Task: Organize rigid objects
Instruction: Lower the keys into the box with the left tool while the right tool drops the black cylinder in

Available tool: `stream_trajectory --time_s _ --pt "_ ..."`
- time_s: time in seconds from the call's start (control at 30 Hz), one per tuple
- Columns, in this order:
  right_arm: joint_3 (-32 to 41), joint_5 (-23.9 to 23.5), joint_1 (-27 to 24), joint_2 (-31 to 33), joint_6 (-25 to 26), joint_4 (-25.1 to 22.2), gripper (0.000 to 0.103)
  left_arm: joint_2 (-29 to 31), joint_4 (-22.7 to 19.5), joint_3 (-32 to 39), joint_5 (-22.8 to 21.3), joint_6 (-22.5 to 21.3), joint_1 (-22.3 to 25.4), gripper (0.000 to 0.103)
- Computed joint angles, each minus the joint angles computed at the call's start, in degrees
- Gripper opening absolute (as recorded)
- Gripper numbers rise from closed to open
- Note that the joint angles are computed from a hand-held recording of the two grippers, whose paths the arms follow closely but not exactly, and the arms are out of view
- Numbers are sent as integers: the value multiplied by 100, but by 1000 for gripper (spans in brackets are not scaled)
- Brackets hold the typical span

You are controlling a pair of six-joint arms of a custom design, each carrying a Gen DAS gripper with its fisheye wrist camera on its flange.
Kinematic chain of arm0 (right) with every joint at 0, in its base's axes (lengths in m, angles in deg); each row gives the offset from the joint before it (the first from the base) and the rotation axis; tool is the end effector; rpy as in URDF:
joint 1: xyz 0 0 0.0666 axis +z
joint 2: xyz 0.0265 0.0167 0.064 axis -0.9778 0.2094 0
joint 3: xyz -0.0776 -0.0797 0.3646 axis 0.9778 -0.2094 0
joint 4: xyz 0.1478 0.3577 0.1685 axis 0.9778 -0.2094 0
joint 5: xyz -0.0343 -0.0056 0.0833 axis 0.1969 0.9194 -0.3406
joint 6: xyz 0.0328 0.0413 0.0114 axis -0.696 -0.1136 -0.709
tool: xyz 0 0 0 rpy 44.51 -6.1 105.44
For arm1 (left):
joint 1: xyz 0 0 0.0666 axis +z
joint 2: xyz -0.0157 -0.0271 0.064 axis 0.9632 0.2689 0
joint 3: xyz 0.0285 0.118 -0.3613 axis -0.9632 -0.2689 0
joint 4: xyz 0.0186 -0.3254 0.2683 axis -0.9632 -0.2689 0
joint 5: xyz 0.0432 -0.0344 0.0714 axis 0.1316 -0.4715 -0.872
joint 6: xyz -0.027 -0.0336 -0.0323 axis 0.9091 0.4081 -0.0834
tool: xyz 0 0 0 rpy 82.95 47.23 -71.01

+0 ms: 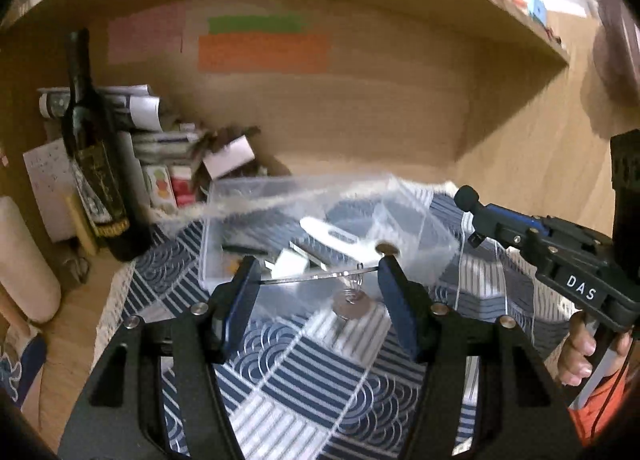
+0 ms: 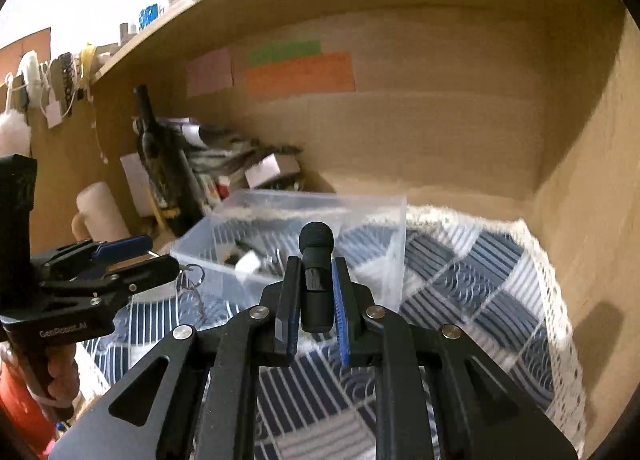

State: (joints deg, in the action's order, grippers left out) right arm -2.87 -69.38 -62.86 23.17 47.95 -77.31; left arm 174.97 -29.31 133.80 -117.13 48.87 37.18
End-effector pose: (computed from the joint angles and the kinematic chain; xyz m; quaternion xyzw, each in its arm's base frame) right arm 0.5585 0.1671 0.4291 -0.3014 0.8066 0.2338 0.4516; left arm 0.4818 -0.3397 0.4247 -0.1162 0.8658 0.0009 0.4867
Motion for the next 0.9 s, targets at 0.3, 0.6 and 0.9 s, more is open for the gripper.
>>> stream_trajectory --time_s 0.3,0.6,0.9 --pt "828 246 230 549 86 -190 13 249 -71 481 127 -356 362 60" --pt "1791 415 485 1459 411 -1079 13 581 -188 820 604 -197 786 60" --pt "2387 517 622 2122 649 -1872 13 1073 -595 1151 1052 -1 1080 61"
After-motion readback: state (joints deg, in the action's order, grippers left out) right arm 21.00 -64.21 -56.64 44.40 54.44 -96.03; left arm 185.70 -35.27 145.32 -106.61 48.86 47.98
